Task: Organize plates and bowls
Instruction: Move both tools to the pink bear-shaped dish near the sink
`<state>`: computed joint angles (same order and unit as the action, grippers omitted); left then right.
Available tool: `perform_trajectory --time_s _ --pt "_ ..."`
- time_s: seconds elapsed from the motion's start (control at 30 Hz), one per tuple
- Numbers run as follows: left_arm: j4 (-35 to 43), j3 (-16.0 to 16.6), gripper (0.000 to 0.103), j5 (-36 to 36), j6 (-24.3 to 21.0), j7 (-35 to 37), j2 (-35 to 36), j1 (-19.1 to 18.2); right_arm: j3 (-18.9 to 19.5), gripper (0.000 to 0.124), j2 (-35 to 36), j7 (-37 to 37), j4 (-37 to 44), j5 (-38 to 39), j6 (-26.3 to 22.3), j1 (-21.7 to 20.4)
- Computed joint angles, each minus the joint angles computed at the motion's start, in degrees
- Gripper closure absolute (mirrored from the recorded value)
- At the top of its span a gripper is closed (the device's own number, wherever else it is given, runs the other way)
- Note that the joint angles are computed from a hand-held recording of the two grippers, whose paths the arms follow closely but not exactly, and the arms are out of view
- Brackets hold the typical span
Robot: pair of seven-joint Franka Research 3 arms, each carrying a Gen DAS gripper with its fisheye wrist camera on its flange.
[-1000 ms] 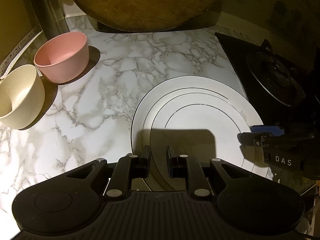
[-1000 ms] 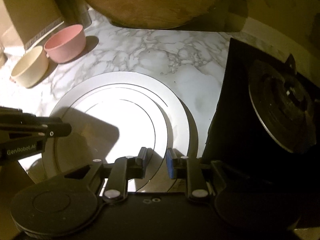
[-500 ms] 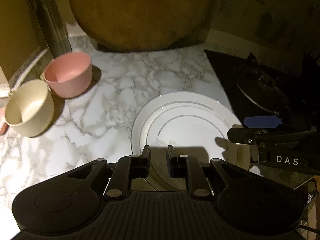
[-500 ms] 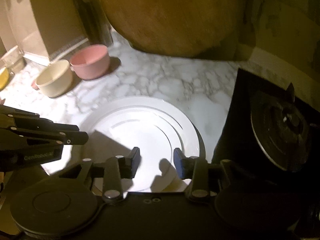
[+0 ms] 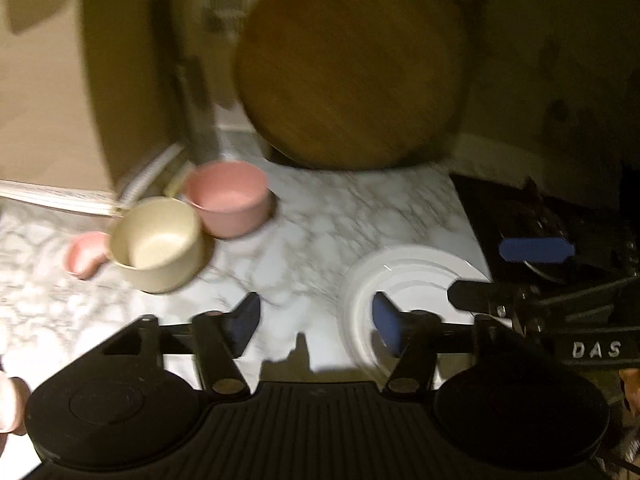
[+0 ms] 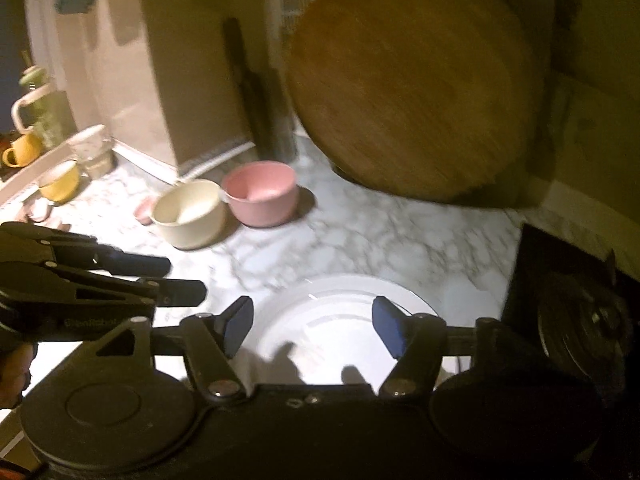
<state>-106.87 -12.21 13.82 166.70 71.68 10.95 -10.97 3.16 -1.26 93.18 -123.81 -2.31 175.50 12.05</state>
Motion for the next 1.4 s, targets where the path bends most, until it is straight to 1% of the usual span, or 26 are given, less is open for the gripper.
perform_trajectory --time_s 0.1,0.17,0.23,0.27,0.3,0.33,0.43,0.5,0.6,0.73,0.87,0.93,1.03,1.07,1.2,1.3,1.4 --pt "-2.23 2.35 0.040 4.08 1.28 -4.52 -2.34 -0.58 0.62 0.043 0.96 -7.15 1.31 7.68 1.19 1.80" --pt "-3.49 4.14 0.039 8.84 1.68 -9.36 -3.69 -1.00 1.31 0.039 1.98 -11.64 2.53 12.05 2.21 2.88" --pt "-4.69 5.21 0.037 12.69 1.86 -13.73 -4.91 -0.51 2.02 0.036 3.14 -15.18 3.85 15.28 3.26 3.72" --pt "-5.26 5.27 0.035 13.40 1.90 -14.94 -5.44 0.09 2.57 0.034 3.76 -17.26 4.58 17.20 3.73 4.00" --pt "-5.95 5.75 0.033 15.34 1.95 -17.55 -6.12 0.50 3.33 0.030 4.55 -19.51 5.48 19.30 4.29 4.20" --pt "-6.65 6.08 0.031 17.54 1.97 -20.04 -6.80 0.95 3.29 0.026 5.25 -19.68 6.17 19.27 4.84 4.81" --pt "-8.78 6.67 0.026 24.04 1.83 -27.01 -8.94 2.98 5.37 0.022 7.51 -23.92 8.91 22.92 5.26 4.98" --pt "-10.15 6.59 0.025 26.79 1.67 -30.06 -10.18 4.67 3.92 0.022 9.25 -22.37 10.83 20.54 5.20 7.31" --pt "-11.40 6.57 0.025 31.79 0.76 -35.83 -11.50 7.27 3.45 0.021 12.05 -21.30 14.31 18.65 4.03 9.28" --pt "-13.09 6.65 0.025 33.77 -0.94 -38.83 -13.10 10.31 4.36 0.021 16.14 -20.53 19.73 18.22 1.50 10.80" --pt "-14.92 7.01 0.025 33.25 -1.89 -38.92 -14.57 13.03 4.77 0.021 20.53 -20.08 25.84 17.34 -1.73 12.63" --pt "-15.74 7.31 0.025 32.50 -2.02 -38.29 -15.07 14.28 5.56 0.022 22.71 -21.24 29.09 16.92 -4.07 12.90" --pt "-16.26 7.60 0.025 32.56 -2.30 -38.23 -15.05 16.00 4.56 0.022 26.72 -20.98 34.87 15.08 -6.63 14.98" --pt "-16.24 7.63 0.025 32.80 -2.53 -38.51 -14.89 16.45 4.58 0.022 28.26 -20.96 37.23 14.79 -8.07 15.38" --pt "-16.55 8.38 0.025 32.13 -3.25 -38.84 -14.28 18.03 2.19 0.022 34.34 -17.08 46.64 12.14 -13.72 18.64" --pt "-16.68 9.16 0.025 31.33 -3.33 -38.75 -13.62 19.11 1.85 0.022 39.43 -15.63 54.62 10.71 -18.70 19.84" --pt "-16.41 9.86 0.025 31.15 -3.75 -39.07 -12.73 20.09 1.49 0.024 45.26 -14.36 63.85 9.44 -23.62 21.13"
